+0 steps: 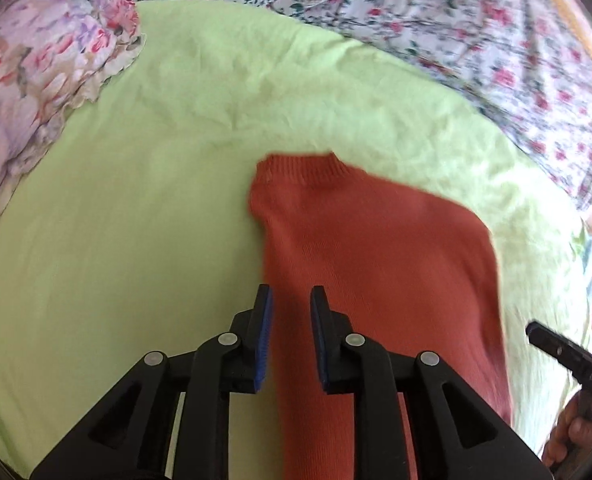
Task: Fold small clothes
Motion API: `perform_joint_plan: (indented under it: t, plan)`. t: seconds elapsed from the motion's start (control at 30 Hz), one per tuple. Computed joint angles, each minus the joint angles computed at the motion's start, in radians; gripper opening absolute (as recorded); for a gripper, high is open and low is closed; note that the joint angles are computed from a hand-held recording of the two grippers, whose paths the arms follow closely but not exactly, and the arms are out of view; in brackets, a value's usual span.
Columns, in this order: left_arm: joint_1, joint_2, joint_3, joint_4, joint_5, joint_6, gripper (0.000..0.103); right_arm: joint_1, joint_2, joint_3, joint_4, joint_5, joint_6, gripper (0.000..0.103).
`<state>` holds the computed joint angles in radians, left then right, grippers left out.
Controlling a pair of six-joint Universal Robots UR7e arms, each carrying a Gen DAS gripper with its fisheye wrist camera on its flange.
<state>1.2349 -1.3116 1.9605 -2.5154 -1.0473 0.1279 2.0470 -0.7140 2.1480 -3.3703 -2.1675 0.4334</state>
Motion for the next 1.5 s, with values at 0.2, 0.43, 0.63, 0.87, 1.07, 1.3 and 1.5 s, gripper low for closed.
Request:
perform_joint_plan:
  t: [0.2, 0.43, 0.63, 0.87, 1.07, 1.3, 1.5]
  plan:
    - [-0.038, -0.212, 0.197, 0.067, -0.033, -0.033, 0.034, 0.099, 0.003, 0.044, 0.020, -0.030, 0.041, 0.036]
    - [-0.105, -0.445, 0.381, 0.153, 0.002, -0.059, 0.049, 0.196, 0.041, 0.068, 0.076, -0.078, 0.134, 0.054]
    - [-0.169, -0.599, 0.489, 0.195, 0.077, -0.053, 0.064, 0.270, 0.076, 0.063, 0.141, -0.124, 0.177, 0.068]
    - [-0.222, -0.753, 0.571, 0.254, 0.147, -0.019, 0.073, 0.342, 0.104, 0.050, 0.207, -0.157, 0.210, 0.084]
    - [-0.240, -0.827, 0.599, 0.296, 0.192, 0.010, 0.076, 0.383, 0.121, 0.042, 0.251, -0.171, 0.248, 0.088]
    - [-0.265, -0.923, 0.621, 0.352, 0.223, 0.013, 0.081, 0.421, 0.137, 0.033, 0.303, -0.190, 0.286, 0.091]
    - [-0.291, -0.931, 0.627, 0.371, 0.234, -0.006, 0.082, 0.426, 0.144, 0.019, 0.304, -0.212, 0.273, 0.095]
